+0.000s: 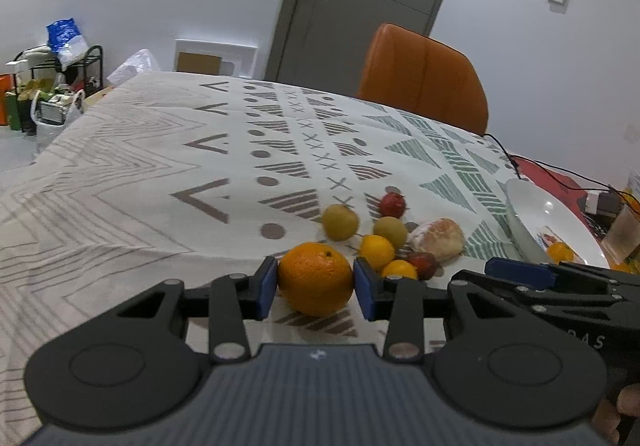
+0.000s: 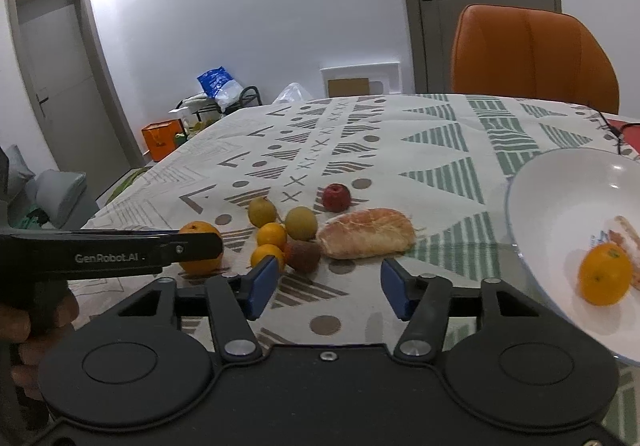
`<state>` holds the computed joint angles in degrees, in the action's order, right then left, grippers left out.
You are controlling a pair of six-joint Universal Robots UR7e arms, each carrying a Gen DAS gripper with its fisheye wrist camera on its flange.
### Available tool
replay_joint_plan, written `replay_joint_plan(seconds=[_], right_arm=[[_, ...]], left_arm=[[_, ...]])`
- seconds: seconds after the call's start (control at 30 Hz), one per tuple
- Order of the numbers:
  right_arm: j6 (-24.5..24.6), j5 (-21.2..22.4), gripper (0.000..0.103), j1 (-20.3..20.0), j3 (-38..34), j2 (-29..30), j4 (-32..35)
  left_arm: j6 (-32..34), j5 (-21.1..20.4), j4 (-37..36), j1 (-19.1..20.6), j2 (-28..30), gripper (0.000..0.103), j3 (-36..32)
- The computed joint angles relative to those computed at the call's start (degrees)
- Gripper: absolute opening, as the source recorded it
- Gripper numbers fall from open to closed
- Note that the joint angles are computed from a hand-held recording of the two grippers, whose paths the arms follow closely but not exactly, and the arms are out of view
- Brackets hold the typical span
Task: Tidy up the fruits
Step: 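Close the right gripper around the dark brown fruit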
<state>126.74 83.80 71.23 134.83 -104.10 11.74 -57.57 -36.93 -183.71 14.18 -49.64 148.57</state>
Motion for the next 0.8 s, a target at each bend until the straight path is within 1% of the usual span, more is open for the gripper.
replay_joint_plan(seconds=[0.13, 0.3, 0.47, 0.5, 0.57, 0.6, 0.63, 0.67, 0.7, 0.8], right_arm=[[0.67, 0.45, 0.052, 1.25, -0.26, 1.66, -1.00], [1.43, 1.38, 0.043, 2.48, -0.81, 3.71, -2.03], [2.15, 1.56, 0.037, 3.27, -1.56, 5.37, -2.46], [2.32, 1.40, 0.035, 3.19, -1.84, 5.93, -2.29], [2.65, 0.34, 0.034, 2.68, -2.29, 6.79, -1.93], [2.86, -0.13, 0.027, 2.44, -2.53, 7.10, -1.60], [2.99, -0.57, 0.025, 2.19, -2.80, 7.36, -1.13], [3.24, -0.50, 0.019, 2.18, -2.98, 7.46, -0.85], [3.41, -0.18, 0.020, 2.22, -3.21, 7.58, -0.45], [2.67, -2.15, 0.019, 0.55, -2.83, 6.66, 0.86]], left_arm=[[-2.90, 0.91, 3.72, -0.67, -2.22, 0.040, 0.90], [-6.07, 2.00, 8.23, -1.53, -5.25, 0.040, 2.02], [-9.51, 2.91, 13.14, -2.53, -7.96, 0.040, 2.83], [-10.10, 3.02, 13.89, -2.70, -8.38, 0.040, 2.92], [-10.97, 3.17, 15.02, -3.02, -8.96, 0.040, 3.09], [-11.26, 3.18, 15.48, -3.13, -9.14, 0.040, 3.08], [-11.47, 3.15, 15.90, -3.21, -9.33, 0.040, 3.06], [-11.70, 3.10, 16.44, -3.31, -9.54, 0.040, 3.02], [-11.84, 3.08, 16.76, -3.45, -9.55, 0.040, 2.95], [-11.95, 3.30, 17.33, -3.97, -9.56, 0.040, 2.67]])
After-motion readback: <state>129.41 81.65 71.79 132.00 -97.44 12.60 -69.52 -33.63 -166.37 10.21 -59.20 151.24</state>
